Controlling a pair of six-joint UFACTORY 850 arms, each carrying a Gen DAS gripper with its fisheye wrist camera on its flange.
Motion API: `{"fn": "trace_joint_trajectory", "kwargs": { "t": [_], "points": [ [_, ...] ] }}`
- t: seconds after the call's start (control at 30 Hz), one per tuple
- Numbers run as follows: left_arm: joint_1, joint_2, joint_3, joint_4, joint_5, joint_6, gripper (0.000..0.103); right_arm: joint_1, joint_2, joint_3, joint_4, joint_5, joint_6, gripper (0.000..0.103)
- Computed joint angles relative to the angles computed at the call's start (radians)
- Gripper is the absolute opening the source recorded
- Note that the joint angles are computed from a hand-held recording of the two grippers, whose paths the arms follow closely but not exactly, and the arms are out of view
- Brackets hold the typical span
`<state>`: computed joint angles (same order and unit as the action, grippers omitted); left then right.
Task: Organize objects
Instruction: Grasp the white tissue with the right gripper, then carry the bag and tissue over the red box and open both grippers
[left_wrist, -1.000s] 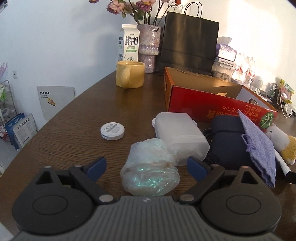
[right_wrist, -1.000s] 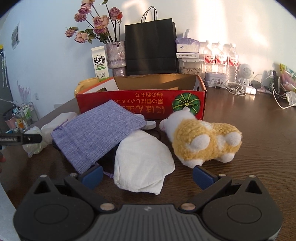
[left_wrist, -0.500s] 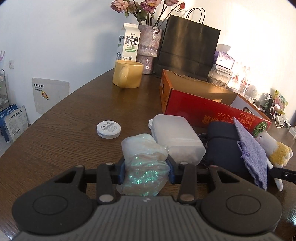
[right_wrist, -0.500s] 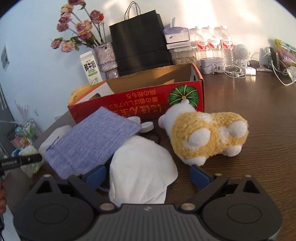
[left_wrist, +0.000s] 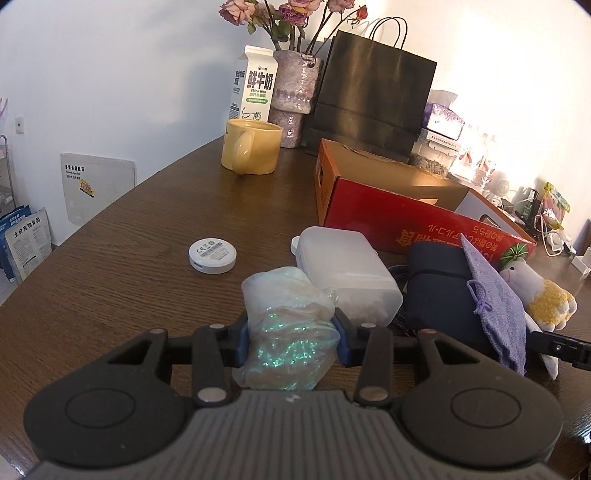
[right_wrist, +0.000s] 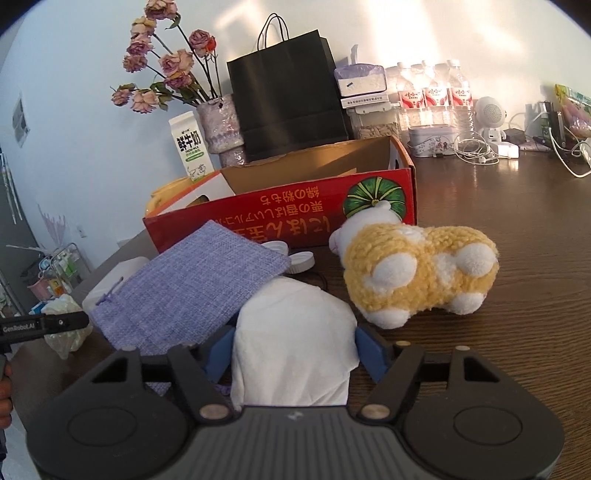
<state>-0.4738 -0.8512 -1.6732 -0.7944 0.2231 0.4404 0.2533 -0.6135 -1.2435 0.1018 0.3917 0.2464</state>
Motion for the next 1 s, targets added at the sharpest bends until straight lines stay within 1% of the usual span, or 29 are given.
{"fn": "trace_joint_trajectory", "kwargs": {
  "t": [0.13, 0.27, 0.4, 0.63, 0.7, 0.73, 1.0],
  "points": [
    [-0.001, 0.009, 0.013, 0.009, 0.009, -0.011, 0.044, -0.004, 0.009, 0.017, -0.035, 0.014, 0.038, 0.064],
    [-0.002, 0.016, 0.021, 0.016, 0.016, -0.018, 0.044, -0.004, 0.021, 0.039, -0.027, 0.028, 0.029, 0.060],
    [-0.005, 0.025, 0.032, 0.035, 0.025, -0.036, 0.044, 0.000, 0.040, 0.065, 0.016, 0.047, -0.021, 0.057],
    [-0.010, 0.041, 0.053, 0.089, 0.041, -0.082, 0.044, 0.013, 0.087, 0.116, 0.129, 0.080, -0.164, 0.057],
    [-0.012, 0.046, 0.058, 0.106, 0.045, -0.097, 0.044, 0.015, 0.099, 0.130, 0.152, 0.086, -0.191, 0.053],
    [-0.012, 0.048, 0.060, 0.119, 0.047, -0.108, 0.044, 0.017, 0.104, 0.137, 0.168, 0.091, -0.208, 0.053],
    [-0.020, 0.059, 0.072, 0.152, 0.056, -0.134, 0.044, 0.016, 0.124, 0.162, 0.177, 0.107, -0.224, 0.053]
  ]
}}
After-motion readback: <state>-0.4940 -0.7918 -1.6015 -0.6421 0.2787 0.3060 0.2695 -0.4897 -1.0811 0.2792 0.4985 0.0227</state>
